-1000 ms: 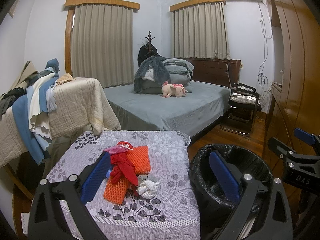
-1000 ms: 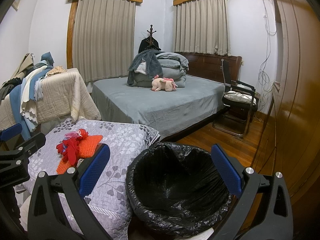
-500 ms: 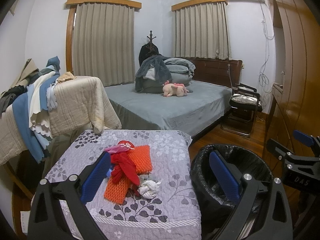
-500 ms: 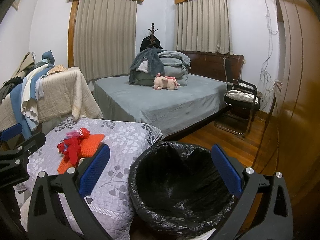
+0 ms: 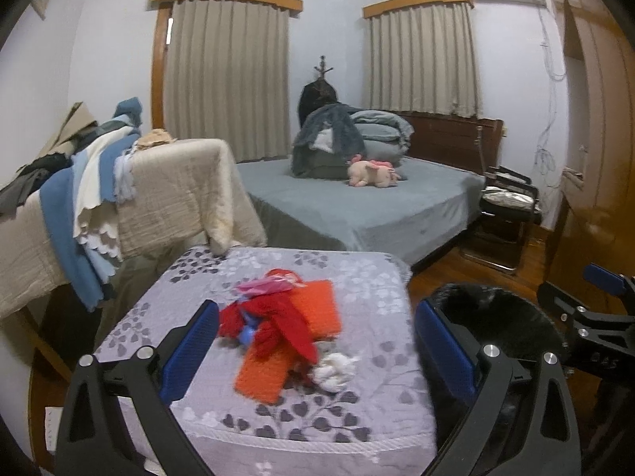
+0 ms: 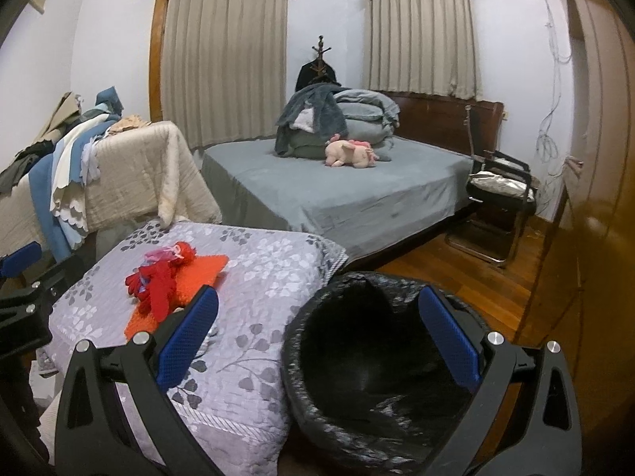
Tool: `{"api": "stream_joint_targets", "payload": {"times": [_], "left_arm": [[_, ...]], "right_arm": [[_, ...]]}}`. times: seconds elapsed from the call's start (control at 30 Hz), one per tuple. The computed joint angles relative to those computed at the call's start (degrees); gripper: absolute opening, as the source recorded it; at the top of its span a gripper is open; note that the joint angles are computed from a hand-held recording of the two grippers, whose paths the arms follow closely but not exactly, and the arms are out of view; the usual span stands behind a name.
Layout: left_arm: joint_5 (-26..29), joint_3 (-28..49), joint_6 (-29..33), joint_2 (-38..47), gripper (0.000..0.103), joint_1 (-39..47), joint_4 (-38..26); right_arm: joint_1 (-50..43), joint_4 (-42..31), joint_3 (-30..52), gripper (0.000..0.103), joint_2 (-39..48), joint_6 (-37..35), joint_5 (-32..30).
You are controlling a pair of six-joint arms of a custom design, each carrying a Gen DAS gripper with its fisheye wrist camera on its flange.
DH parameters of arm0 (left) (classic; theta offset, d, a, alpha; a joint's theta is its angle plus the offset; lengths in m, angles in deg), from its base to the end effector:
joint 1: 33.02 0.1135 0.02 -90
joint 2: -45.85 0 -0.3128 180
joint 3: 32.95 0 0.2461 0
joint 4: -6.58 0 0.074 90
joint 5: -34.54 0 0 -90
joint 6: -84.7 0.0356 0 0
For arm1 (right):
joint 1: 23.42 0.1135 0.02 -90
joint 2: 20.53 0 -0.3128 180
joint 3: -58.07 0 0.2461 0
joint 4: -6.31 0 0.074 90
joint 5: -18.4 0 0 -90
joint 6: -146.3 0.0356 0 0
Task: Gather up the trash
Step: 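Reach the right gripper to the white crumpled tissue and close on it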
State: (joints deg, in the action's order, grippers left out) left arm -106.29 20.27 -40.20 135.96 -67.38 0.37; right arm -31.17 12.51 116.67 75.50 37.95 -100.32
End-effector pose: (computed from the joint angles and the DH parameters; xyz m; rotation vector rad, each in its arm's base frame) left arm 0.2532 -0.1397 0.2126 -0.4189 1.9851 0.2871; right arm 0.3375 -0.0287 0.2204 -0.4791 1.9952 0.2483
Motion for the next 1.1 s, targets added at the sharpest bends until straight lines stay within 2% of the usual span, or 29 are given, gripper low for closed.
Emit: {"api": "stream_joint_targets", "payload": {"times": [0.13,0.33,0.5,0.53,0.9,1.1], "left_arm": [[0.6,-3.4,0.0,-0.2,0.097,3.4,2.2],[4.1,-9.0,3.7,1.3,0.097,9.5,10.7],[9.0,-12.6,4.9,4.7,0.093,15.4,17.0],[10.0,-13.1,5.0,5.5,0.093,16.3,18.3],[16.6,-14.8,8.3,14.0,0.093,23.7,27.6],[19.4,-14.3,9.0,17.2,0.093,25.9,29.2]], "right_arm": [[3.8,2.3,-0.2,0.098,2.8,0.8,1.6],[9.8,9.0,-1.5,0.098,8.1,2.2,4.3],[15.2,12.6,-0.8,0.087,14.1,2.8,6.2],[16.3,12.6,-0.3,0.083,15.4,2.7,6.3],[24.3,11.4,6.3,0.075,27.9,0.8,11.6],[25.6,5.5,11.7,0.064,31.8,0.1,12.0]]}}
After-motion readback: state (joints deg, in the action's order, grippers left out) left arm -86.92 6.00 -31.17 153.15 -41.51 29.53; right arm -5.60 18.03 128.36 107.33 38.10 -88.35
